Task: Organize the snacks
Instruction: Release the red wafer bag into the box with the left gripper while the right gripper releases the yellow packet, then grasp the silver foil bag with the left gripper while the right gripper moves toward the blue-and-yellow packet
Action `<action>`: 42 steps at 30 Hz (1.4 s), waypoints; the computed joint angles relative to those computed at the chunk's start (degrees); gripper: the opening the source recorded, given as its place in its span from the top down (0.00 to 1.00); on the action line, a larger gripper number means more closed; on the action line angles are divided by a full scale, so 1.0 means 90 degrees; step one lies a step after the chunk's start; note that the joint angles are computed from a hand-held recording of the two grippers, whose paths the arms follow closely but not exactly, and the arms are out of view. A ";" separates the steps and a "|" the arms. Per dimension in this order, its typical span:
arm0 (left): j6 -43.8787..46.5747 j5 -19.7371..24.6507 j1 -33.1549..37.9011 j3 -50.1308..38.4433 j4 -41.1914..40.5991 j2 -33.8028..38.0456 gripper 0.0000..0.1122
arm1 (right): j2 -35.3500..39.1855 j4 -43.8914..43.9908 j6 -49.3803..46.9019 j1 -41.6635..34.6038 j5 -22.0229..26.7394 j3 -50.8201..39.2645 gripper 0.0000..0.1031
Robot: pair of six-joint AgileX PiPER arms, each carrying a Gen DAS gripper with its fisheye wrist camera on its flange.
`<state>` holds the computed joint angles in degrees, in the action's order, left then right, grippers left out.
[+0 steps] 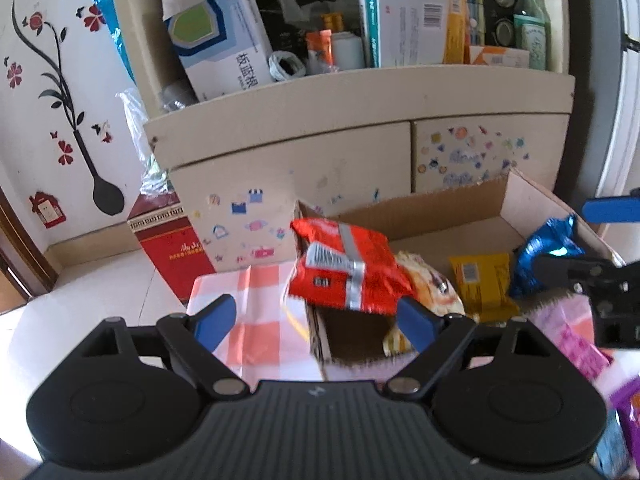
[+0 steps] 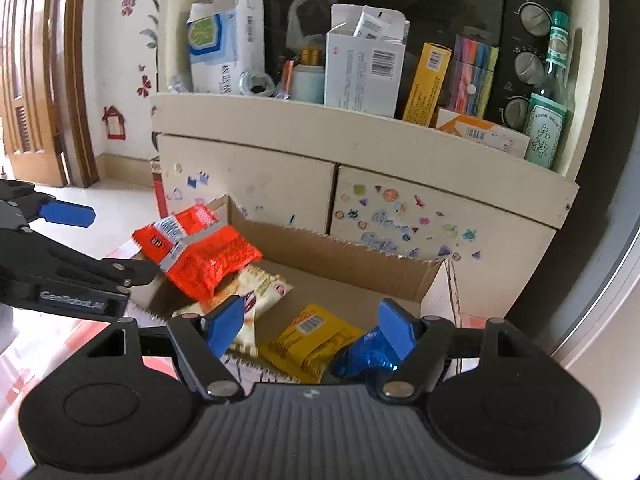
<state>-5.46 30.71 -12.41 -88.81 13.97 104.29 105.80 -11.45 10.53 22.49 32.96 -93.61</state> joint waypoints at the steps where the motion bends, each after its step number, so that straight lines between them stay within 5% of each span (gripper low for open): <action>1: 0.0126 -0.0020 0.0015 0.0141 -0.0106 -0.0107 0.22 | -0.0050 0.0086 -0.0071 -0.0006 0.0032 0.0048 0.22; 17: 0.1289 0.0037 0.0024 0.1848 -0.0597 -0.1005 0.22 | -0.1471 0.0788 -0.0654 0.0070 0.0529 0.1583 0.22; 42: 0.1772 -0.0164 -0.0554 0.2547 -0.0548 -0.0850 0.23 | -0.2914 0.1365 -0.1462 0.0260 0.1558 0.3359 0.20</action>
<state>10.49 29.23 -17.40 -65.88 9.04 96.64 79.58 0.83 -2.63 24.83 46.98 -63.38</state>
